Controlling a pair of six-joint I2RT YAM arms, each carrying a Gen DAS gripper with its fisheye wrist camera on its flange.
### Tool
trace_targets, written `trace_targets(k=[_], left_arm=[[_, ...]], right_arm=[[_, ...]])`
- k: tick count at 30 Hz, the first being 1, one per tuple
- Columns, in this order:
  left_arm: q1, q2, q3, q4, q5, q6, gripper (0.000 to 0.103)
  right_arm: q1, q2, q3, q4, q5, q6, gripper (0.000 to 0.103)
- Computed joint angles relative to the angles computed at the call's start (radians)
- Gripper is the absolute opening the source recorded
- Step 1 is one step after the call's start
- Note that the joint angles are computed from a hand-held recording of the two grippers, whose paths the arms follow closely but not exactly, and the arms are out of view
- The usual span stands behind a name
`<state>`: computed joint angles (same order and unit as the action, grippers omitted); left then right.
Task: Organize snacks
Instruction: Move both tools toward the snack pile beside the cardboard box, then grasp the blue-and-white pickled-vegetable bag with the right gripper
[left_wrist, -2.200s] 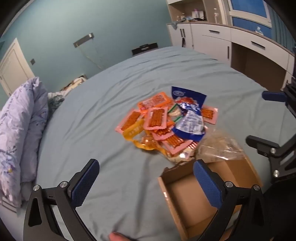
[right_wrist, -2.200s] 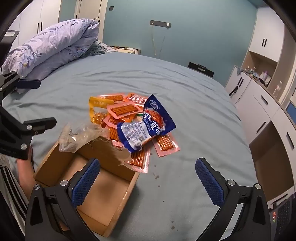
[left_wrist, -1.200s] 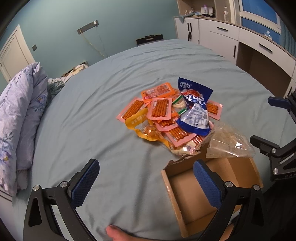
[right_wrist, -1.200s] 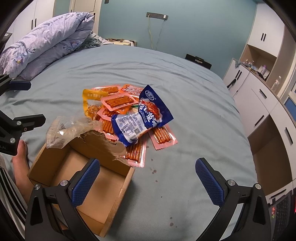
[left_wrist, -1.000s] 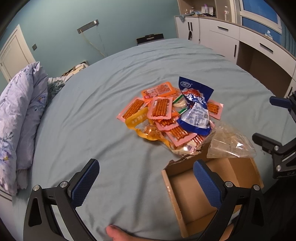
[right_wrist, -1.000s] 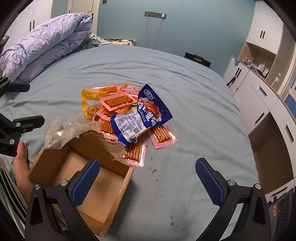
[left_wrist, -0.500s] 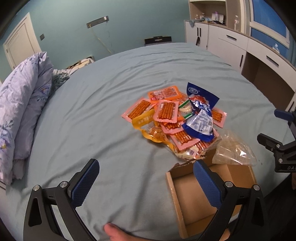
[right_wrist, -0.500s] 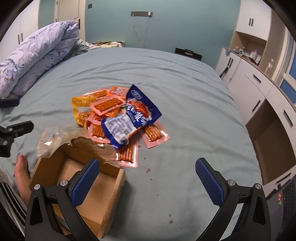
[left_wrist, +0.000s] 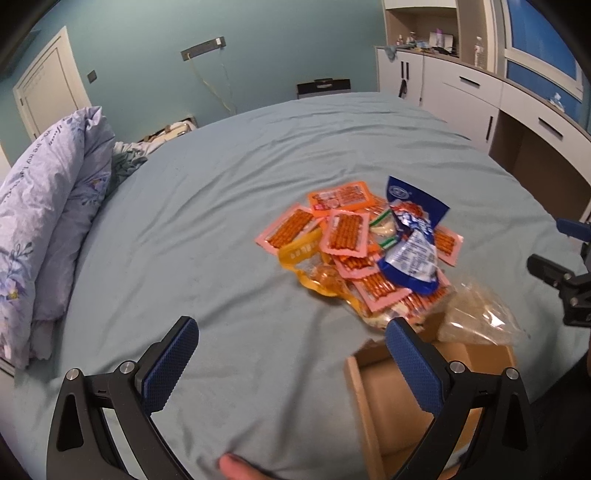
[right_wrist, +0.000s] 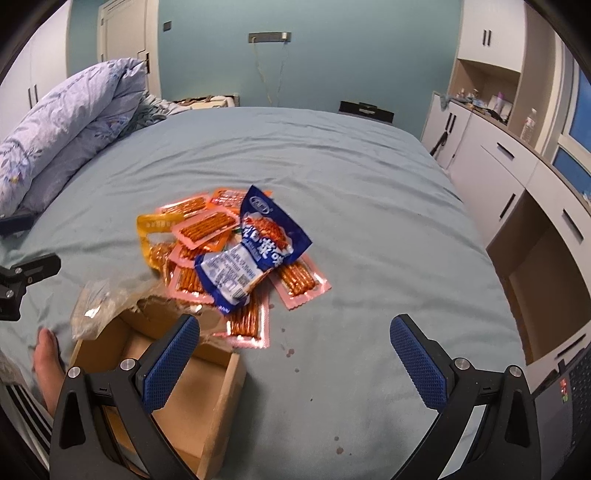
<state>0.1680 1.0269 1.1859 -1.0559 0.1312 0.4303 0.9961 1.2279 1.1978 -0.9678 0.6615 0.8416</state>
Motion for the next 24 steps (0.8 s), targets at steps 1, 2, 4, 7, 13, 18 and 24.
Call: trace_targets(k=[1, 2, 4, 7, 13, 18, 24], left_arm=[[-0.002, 0.009, -0.001, 0.017, -0.011, -0.001, 0.103], [-0.006, 0.021, 0.001, 0.033, -0.025, -0.002, 0.103], [-0.014, 0.048, 0.003, 0.065, -0.052, -0.006, 0.103], [0.002, 0.107, 0.033, 0.067, -0.045, -0.025, 0.103], [0.013, 0.201, 0.071, 0.076, -0.037, -0.066, 0.103], [0.006, 0.273, 0.114, 0.092, -0.033, -0.103, 0.103], [-0.017, 0.335, 0.130, 0.104, -0.063, -0.130, 0.103]], right_arm=[[-0.012, -0.005, -0.006, 0.012, -0.006, -0.005, 0.103], [-0.021, -0.006, -0.005, 0.019, -0.012, -0.009, 0.103], [-0.054, -0.010, -0.013, 0.041, -0.035, -0.024, 0.103], [-0.114, -0.011, -0.032, 0.082, -0.094, -0.047, 0.103], [-0.239, 0.015, -0.045, 0.167, -0.227, -0.093, 0.103], [-0.322, 0.064, -0.030, 0.224, -0.318, -0.128, 0.103], [-0.394, 0.102, -0.034, 0.276, -0.435, -0.160, 0.103]])
